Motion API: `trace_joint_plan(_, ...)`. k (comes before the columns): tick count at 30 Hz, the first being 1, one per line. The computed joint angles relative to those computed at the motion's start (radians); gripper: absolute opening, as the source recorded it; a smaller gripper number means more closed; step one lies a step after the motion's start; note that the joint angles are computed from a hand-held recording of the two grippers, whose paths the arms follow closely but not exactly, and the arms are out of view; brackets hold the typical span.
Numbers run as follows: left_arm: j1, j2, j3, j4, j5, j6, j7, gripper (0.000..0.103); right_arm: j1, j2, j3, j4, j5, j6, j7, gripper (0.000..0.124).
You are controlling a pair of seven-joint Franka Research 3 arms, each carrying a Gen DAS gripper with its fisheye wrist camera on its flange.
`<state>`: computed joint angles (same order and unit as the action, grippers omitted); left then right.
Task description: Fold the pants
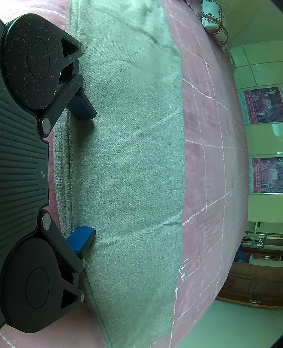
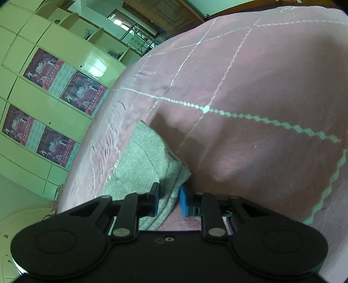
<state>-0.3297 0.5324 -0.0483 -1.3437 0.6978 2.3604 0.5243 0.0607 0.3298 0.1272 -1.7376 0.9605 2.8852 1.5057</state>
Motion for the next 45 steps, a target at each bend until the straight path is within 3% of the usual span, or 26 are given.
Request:
trace_joint_plan(10, 0.007, -0.015, 0.004, -0.041, 0.019, 0.055, -0.026, 0.103, 0.046, -0.010, -0.038, -0.001, -0.165, 0.027, 0.127, 0.009)
trace_joint_plan(12, 0.026, -0.040, -0.001, -0.080, 0.012, 0.107, -0.020, 0.103, 0.046, -0.015, -0.027, 0.002, -0.169, 0.047, 0.122, 0.009)
trace_joint_plan(15, 0.065, -0.139, 0.004, -0.225, 0.024, 0.228, -0.032, 0.103, 0.066, -0.019, -0.034, 0.026, -0.224, 0.051, 0.145, 0.008)
trace_joint_plan(18, 0.102, -0.274, 0.036, -0.398, 0.097, 0.276, -0.117, 0.103, 0.102, -0.014, -0.049, 0.070, -0.313, 0.054, 0.176, 0.008)
trace_joint_plan(22, 0.187, -0.445, 0.055, -0.595, 0.202, 0.266, -0.234, 0.103, 0.172, 0.012, -0.069, 0.146, -0.447, 0.063, 0.242, 0.008)
trace_joint_plan(27, 0.320, -0.637, 0.074, -0.813, 0.234, 0.268, -0.366, 0.103, 0.239, 0.084, -0.022, 0.294, -0.539, 0.037, 0.228, 0.008)
trace_joint_plan(33, 0.454, -0.761, 0.057, -0.971, 0.275, 0.311, -0.457, 0.103, 0.345, 0.236, 0.079, 0.514, -0.564, -0.034, 0.148, 0.009)
trace_joint_plan(35, 0.490, -0.780, 0.054, -1.007, 0.259, 0.325, -0.447, 0.103, 0.374, 0.290, 0.124, 0.580, -0.524, -0.135, 0.046, 0.026)
trace_joint_plan(36, 0.507, -0.788, 0.051, -1.021, 0.254, 0.335, -0.449, 0.103, 0.362, 0.319, 0.176, 0.614, -0.557, -0.224, 0.011, 0.028)
trace_joint_plan(37, 0.523, -0.802, 0.046, -1.039, 0.250, 0.345, -0.447, 0.103, 0.364, 0.324, 0.193, 0.613, -0.557, -0.273, -0.009, 0.020)
trace_joint_plan(38, 0.540, -0.810, 0.040, -1.051, 0.251, 0.355, -0.446, 0.103, 0.380, 0.303, 0.174, 0.577, -0.490, -0.269, -0.051, 0.015)
trace_joint_plan(40, 0.566, -0.816, 0.025, -1.063, 0.240, 0.379, -0.444, 0.103, 0.390, 0.255, 0.148, 0.490, -0.455, -0.199, -0.034, 0.016)
trace_joint_plan(43, 0.584, -0.796, 0.005, -1.052, 0.213, 0.471, -0.404, 0.103, 0.384, 0.208, 0.097, 0.422, -0.438, -0.157, 0.019, 0.016)
trace_joint_plan(45, 0.583, -0.745, -0.003, -1.013, 0.190, 0.582, -0.360, 0.103, 0.385, 0.182, 0.056, 0.394, -0.461, -0.126, 0.059, 0.017)
